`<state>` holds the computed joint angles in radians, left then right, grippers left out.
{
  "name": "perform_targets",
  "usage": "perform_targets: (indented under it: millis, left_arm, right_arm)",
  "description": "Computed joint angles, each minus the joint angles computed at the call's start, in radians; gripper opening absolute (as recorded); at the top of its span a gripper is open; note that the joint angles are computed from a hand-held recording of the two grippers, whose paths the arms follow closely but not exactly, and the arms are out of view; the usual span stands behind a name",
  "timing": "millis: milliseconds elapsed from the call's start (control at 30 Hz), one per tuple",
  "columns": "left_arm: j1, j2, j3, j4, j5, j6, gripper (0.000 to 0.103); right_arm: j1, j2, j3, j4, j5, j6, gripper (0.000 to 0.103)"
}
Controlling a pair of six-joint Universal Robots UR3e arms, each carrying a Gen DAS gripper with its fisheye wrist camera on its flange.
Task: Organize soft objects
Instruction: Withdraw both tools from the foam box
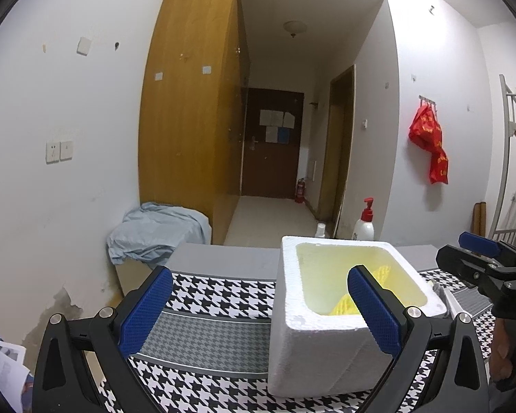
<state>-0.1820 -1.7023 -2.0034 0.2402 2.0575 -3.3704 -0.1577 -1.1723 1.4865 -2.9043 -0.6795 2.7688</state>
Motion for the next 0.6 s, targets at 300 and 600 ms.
perform_targets:
  millis: [300, 600]
  left_arm:
    - [-0.057, -0.001, 0.005, 0.0, 0.042, 0.0, 0.102]
    - [-0.124, -0.011, 0.024, 0.001, 0.094, 0.007, 0.102]
  right_arm:
    - [-0.039, -0.057, 0.102, -0.064, 0.03, -0.017, 0.102]
    - [-0.082, -0.128, 0.204, -0.102, 0.049, -0.041, 0.102]
